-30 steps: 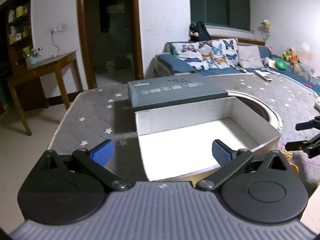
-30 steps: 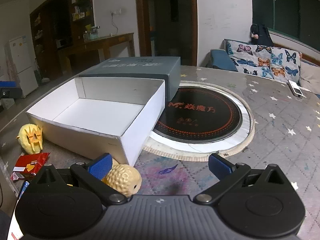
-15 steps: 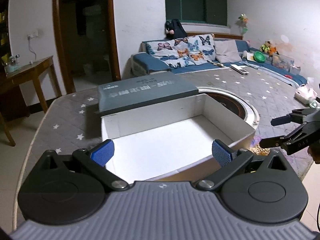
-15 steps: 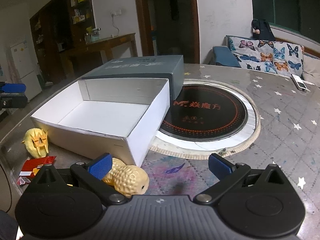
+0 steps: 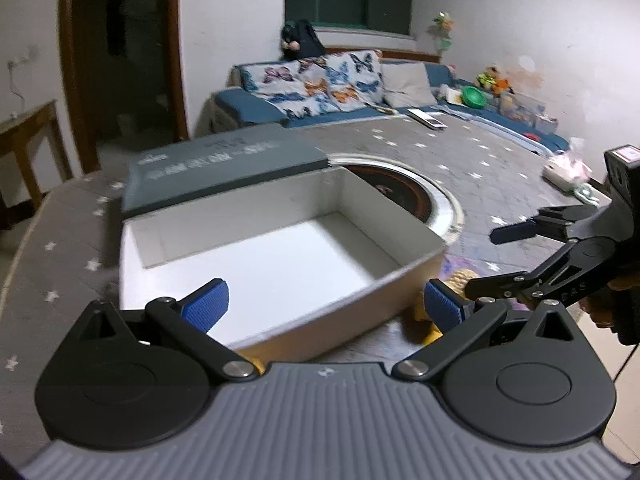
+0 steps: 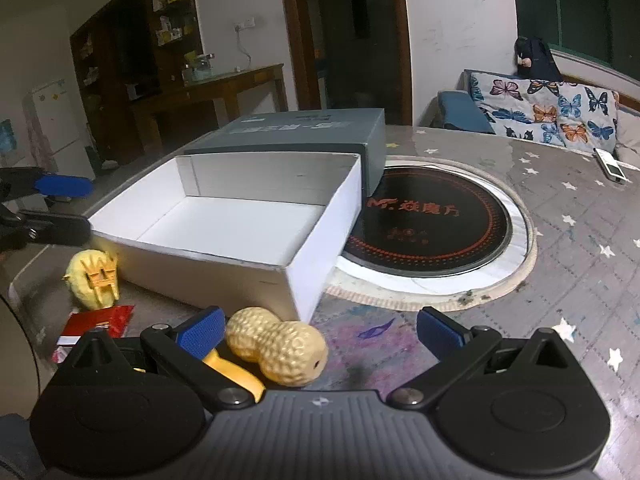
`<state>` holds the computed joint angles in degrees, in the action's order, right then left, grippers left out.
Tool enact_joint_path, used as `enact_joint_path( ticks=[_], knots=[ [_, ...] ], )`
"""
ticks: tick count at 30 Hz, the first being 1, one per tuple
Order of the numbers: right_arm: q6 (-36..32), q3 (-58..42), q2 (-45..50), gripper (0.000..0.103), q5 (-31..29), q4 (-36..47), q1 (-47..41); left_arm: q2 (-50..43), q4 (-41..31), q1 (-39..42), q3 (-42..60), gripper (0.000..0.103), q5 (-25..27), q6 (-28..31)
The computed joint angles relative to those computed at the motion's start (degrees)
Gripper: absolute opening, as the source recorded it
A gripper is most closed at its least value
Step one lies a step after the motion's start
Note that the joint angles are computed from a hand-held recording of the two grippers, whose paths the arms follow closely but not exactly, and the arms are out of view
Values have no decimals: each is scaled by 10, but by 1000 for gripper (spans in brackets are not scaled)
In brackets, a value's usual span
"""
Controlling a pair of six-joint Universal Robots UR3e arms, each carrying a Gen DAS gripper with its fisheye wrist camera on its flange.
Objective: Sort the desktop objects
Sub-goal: 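Lower the left tool over the yellow rubber duck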
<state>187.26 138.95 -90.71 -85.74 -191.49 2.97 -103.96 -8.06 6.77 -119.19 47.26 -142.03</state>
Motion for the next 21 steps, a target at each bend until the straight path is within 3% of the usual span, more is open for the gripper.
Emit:
enact_joint_path(
  ticks=[10, 17, 19, 21],
  knots=[
    [5, 27, -41, 103, 17, 28, 13, 11, -114, -20, 2, 103, -26, 85],
    [9, 43, -51, 102, 13, 45, 36, 4, -171, -38, 13, 102, -16, 132],
    [10, 43, -47, 99, 7, 48, 44, -5, -183, -45, 24, 93, -8, 138],
    [13, 40, -39, 94, 3, 49, 50, -14, -191, -50, 32, 92, -2, 141]
  ],
)
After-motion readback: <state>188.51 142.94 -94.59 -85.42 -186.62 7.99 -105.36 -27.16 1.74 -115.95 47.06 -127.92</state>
